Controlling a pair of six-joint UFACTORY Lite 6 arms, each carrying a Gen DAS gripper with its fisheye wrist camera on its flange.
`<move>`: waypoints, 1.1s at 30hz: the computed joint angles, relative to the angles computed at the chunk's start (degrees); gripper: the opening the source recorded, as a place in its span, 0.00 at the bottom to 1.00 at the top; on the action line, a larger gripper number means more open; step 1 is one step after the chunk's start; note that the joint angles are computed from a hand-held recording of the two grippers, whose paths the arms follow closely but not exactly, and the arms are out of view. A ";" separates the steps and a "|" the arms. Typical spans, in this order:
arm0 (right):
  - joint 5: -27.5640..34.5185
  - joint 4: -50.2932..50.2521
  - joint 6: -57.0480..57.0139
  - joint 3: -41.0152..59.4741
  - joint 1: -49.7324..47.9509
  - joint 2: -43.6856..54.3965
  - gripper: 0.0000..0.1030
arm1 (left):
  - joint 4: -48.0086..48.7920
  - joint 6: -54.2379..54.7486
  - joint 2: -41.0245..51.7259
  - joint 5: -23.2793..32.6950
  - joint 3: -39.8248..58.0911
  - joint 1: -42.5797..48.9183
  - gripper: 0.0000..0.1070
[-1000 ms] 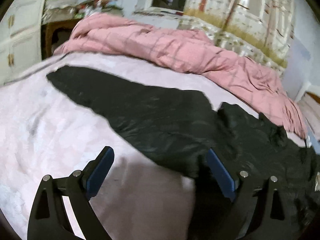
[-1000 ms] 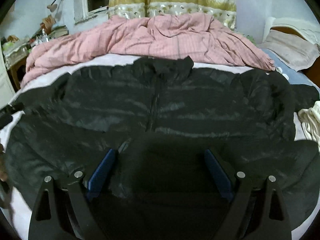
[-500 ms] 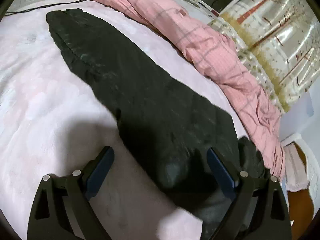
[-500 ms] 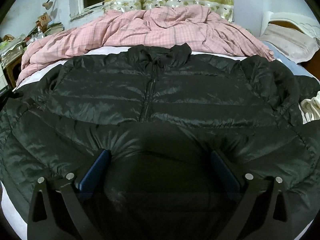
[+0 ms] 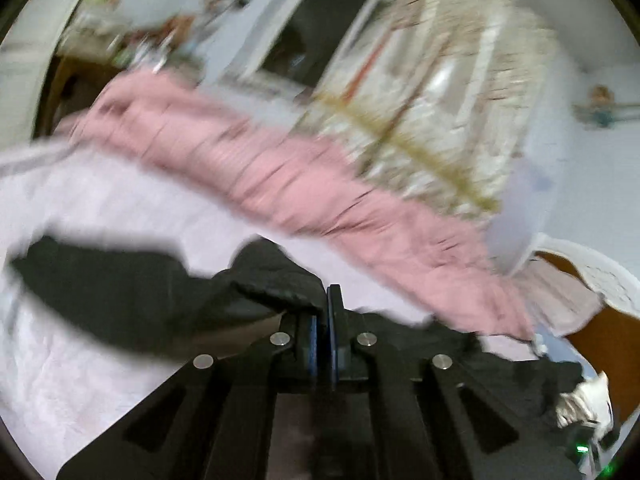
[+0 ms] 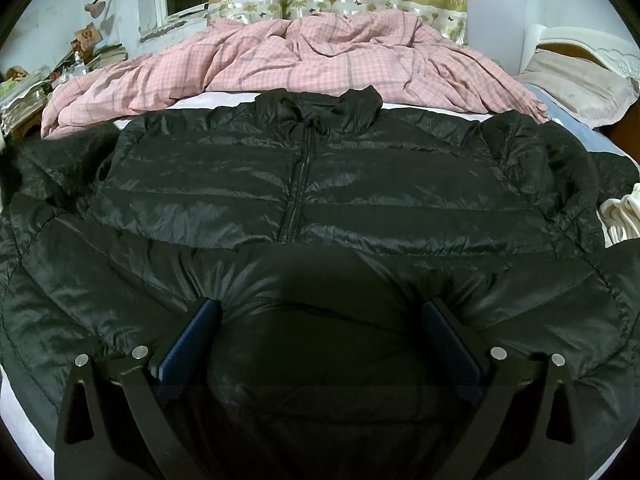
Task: Fold large clothes
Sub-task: 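Grasp the jacket side with the left tool and lift it toward the right tool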
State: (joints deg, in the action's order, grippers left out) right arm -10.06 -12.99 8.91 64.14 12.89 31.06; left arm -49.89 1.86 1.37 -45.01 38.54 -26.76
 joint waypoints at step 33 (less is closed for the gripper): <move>-1.69 -20.14 20.73 -0.12 -2.11 -0.10 1.00 | -33.13 34.50 39.75 -1.99 42.64 -28.21 0.44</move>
State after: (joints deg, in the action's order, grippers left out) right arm -11.74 -33.13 29.64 64.02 10.78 30.95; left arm -83.03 36.37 41.12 -47.00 81.18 -54.97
